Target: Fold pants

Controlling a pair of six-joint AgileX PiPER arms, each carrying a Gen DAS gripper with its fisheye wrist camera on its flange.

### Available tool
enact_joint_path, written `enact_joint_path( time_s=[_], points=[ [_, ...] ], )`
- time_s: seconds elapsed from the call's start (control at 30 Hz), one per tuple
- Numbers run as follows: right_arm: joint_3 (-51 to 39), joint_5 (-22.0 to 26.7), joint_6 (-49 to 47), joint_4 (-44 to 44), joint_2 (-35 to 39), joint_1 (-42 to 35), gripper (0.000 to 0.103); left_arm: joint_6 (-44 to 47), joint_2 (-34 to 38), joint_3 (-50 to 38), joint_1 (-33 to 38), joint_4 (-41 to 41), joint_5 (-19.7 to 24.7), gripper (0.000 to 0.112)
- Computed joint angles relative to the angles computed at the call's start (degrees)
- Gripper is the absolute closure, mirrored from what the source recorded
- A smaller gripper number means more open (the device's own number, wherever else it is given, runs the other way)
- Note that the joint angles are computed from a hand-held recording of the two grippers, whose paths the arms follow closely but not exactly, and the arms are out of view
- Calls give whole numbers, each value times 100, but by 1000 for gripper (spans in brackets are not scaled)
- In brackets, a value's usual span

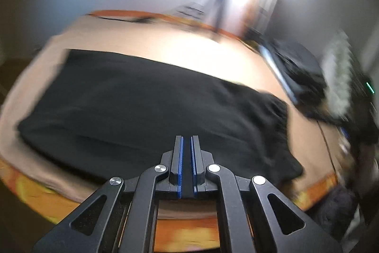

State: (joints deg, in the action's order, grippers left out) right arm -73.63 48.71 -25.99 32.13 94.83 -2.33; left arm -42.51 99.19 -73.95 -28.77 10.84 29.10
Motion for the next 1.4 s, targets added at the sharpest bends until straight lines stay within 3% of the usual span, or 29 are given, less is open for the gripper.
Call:
enact_joint_path(
  time_s=[0.07,0.23,0.4,0.7,0.83,1.0,1.1,1.23,1.27,1.33,1.4],
  points=[
    [-286,31,136,-25,338,-45,44,691,321,-328,-219,-696,-51,108],
    [-924,192,299,306,1212,-258,44,1468,1074,-1170,-743,-1287,129,108],
    [-1088,171,204,630,1603,-373,43,1996,1698,-1781,-972,-1815,306,108],
    [-1064,97,-114,901,1740,-360,43,1866,1987,-2096,-1198,-1553,277,108],
    [-1261,168,-175,927,1885,-272,70,1475,1961,-2108,-1388,-1002,355,108],
    [-1024,-144,-335,1025,1588,-229,78,1401,1960,-2072,-1406,-925,338,108],
    [-1006,-373,-32,461,1537,-73,79,1478,1972,-2094,-1372,-1057,345,108],
    [-1054,-256,-43,596,1646,-163,77,1651,1876,-2034,-1315,-1156,326,106],
    [-1083,-196,-91,648,1652,-190,77,1637,1802,-1958,-1303,-1157,313,99],
    [-1110,-159,-164,625,1588,-193,70,1571,1644,-1780,-1261,-1138,267,90],
    [-1111,-277,-58,293,1457,-72,61,1549,1416,-1527,-1158,-1174,185,90]
  ],
)
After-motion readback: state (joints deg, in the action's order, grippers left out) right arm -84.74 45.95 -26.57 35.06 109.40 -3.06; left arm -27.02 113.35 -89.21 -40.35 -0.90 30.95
